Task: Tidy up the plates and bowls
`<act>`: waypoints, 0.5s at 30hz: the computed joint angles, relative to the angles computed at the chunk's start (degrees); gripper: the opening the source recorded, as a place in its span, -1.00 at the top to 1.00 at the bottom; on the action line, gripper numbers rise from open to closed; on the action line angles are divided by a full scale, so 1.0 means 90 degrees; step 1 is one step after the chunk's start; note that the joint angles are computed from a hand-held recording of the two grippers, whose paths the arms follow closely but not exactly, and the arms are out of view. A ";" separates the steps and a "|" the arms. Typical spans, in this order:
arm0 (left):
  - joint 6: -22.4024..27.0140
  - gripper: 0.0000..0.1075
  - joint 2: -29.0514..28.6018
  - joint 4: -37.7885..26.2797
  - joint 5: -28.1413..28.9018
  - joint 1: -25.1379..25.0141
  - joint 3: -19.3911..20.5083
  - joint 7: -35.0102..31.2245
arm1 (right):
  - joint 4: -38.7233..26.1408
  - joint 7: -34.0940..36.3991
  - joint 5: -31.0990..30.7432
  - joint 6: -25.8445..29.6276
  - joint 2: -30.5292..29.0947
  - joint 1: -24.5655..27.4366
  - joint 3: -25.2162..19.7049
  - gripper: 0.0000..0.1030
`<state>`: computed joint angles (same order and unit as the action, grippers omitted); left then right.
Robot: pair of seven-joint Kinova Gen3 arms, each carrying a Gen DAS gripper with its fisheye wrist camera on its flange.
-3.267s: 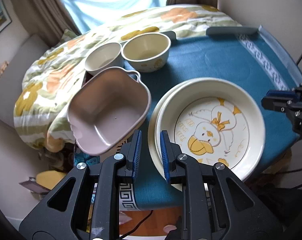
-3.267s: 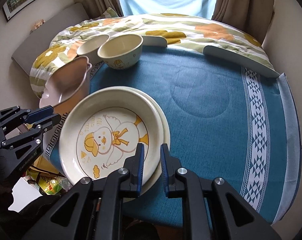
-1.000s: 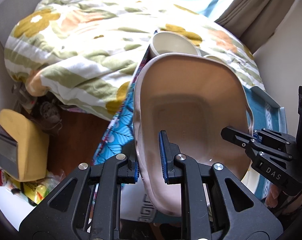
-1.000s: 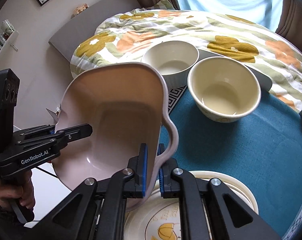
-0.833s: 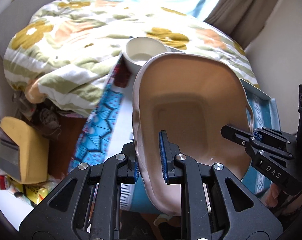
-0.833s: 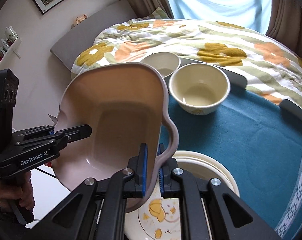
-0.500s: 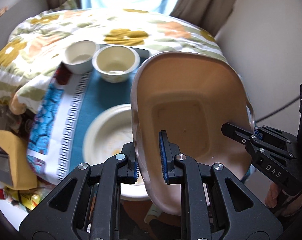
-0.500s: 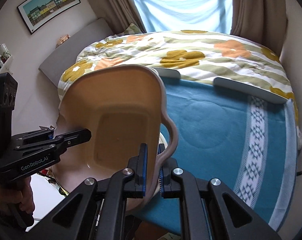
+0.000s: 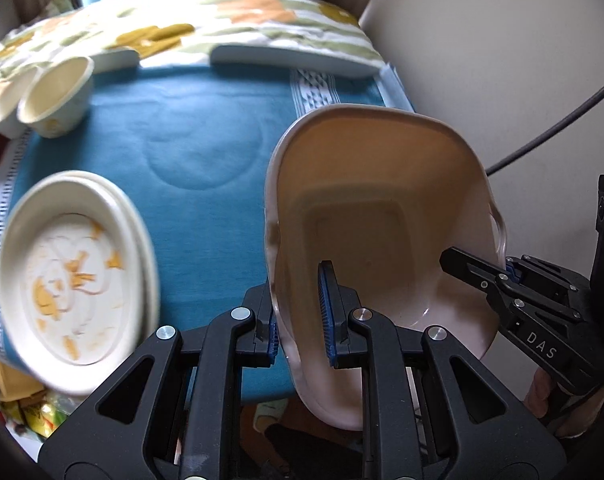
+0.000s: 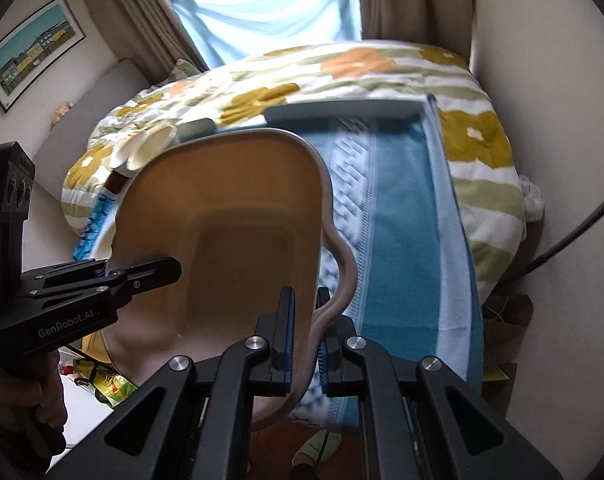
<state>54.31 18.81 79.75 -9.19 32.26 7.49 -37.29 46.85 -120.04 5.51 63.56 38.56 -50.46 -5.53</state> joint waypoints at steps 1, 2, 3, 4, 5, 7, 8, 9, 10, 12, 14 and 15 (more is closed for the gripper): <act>-0.0070 0.73 0.0148 -0.0047 0.0067 -0.0039 0.0032 -0.0067 | 0.0169 -0.0011 -0.0050 -0.0120 -0.0009 0.0088 -0.0012 0.83; -0.0107 0.73 0.0278 -0.0093 0.0133 -0.0077 0.0052 -0.0159 | 0.0324 -0.0013 -0.0103 -0.0211 -0.0017 0.0172 -0.0032 0.83; -0.0137 0.73 0.0410 -0.0148 0.0177 -0.0088 0.0056 -0.0232 | 0.0393 -0.0020 -0.0146 -0.0260 0.0020 0.0239 -0.0044 0.83; -0.0190 0.73 0.0520 -0.0175 0.0200 -0.0083 0.0043 -0.0292 | 0.0482 -0.0027 -0.0182 -0.0351 0.0045 0.0299 -0.0054 0.83; -0.0231 0.73 0.0608 -0.0202 0.0207 -0.0072 0.0021 -0.0348 | 0.0547 -0.0024 -0.0226 -0.0424 0.0075 0.0357 -0.0072 0.83; -0.0175 0.73 0.0797 -0.0333 0.0167 -0.0002 -0.0042 -0.0418 | 0.0627 -0.0070 -0.0250 -0.0513 0.0120 0.0379 -0.0066 0.83; -0.0156 0.73 0.0855 -0.0378 0.0157 0.0026 -0.0070 -0.0443 | 0.0652 -0.0086 -0.0242 -0.0539 0.0134 0.0377 -0.0056 0.83; -0.0153 0.73 0.0891 -0.0398 0.0137 0.0065 -0.0100 -0.0450 | 0.0671 -0.0101 -0.0236 -0.0577 0.0147 0.0381 -0.0047 0.83; -0.0148 0.73 0.0918 -0.0416 0.0121 0.0088 -0.0128 -0.0461 | 0.0697 -0.0078 -0.0301 -0.0606 0.0161 0.0441 -0.0093 0.83; -0.0150 0.73 0.0955 -0.0422 0.0154 0.0048 -0.0139 -0.0557 | 0.0750 -0.0094 -0.0370 -0.0713 0.0170 0.0500 -0.0114 0.83; -0.0097 0.73 0.0998 -0.0462 0.0222 -0.0018 -0.0134 -0.0675 | 0.0820 -0.0126 -0.0383 -0.0806 0.0161 0.0504 -0.0106 0.83; -0.0031 0.73 0.1034 -0.0514 0.0245 -0.0031 -0.0138 -0.0713 | 0.0825 -0.0139 -0.0400 -0.0820 0.0163 0.0515 -0.0110 0.83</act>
<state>54.04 28.12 75.12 -6.99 31.98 6.25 -43.71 54.28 -121.29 1.91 56.18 40.03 -45.83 -6.52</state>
